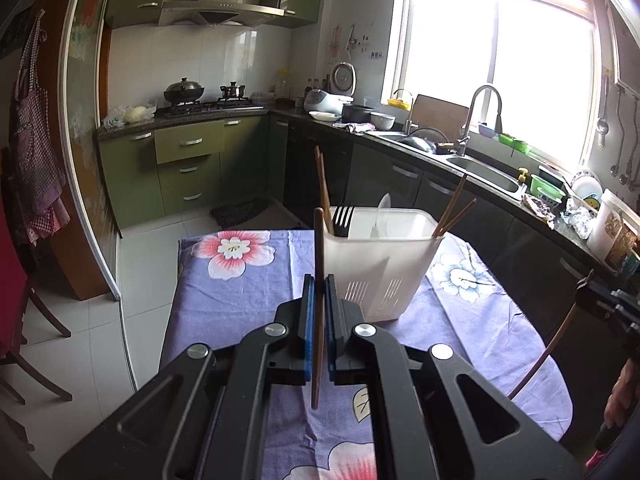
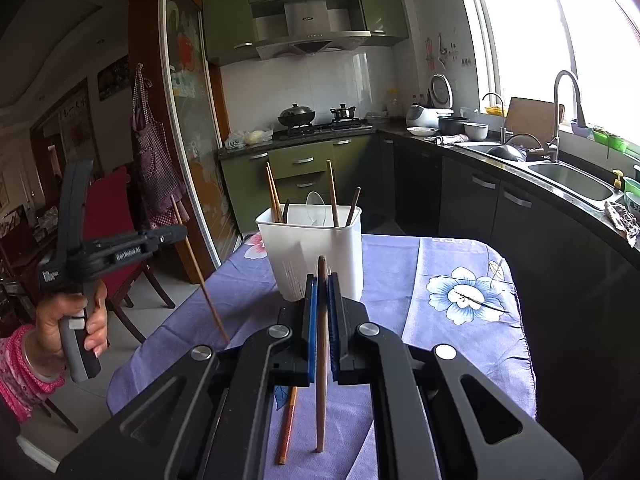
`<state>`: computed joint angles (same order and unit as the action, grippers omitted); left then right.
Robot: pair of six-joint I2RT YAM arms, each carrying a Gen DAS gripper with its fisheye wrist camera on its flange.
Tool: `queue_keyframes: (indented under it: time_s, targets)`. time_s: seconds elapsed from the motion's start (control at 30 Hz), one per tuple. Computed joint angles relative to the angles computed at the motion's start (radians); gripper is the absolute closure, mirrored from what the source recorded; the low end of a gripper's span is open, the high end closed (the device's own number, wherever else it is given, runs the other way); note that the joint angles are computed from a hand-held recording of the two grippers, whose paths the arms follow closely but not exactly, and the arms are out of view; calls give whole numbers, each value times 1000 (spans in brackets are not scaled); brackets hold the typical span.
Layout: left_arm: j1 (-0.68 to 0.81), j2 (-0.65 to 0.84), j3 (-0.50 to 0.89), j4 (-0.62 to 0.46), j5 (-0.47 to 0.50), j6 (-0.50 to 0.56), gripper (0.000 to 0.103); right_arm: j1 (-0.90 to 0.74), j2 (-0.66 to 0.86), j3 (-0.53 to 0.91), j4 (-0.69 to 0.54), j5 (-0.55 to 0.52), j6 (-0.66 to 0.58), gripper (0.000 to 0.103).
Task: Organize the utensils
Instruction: 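Carry the chopsticks over the white holder and open both grippers to drop them in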
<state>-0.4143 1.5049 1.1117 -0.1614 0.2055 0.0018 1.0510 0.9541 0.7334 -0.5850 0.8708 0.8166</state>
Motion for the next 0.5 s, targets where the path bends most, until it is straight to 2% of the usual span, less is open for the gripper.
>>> queue_keyframes:
  time_s: [0.2, 0.5]
  targets:
    - [-18, 58, 194, -134, 28, -13, 98, -34, -4, -21, 47, -26, -36, 97]
    - [-61, 191, 564, -336, 12, -21, 98, -45, -24, -37, 64, -43, -56, 97]
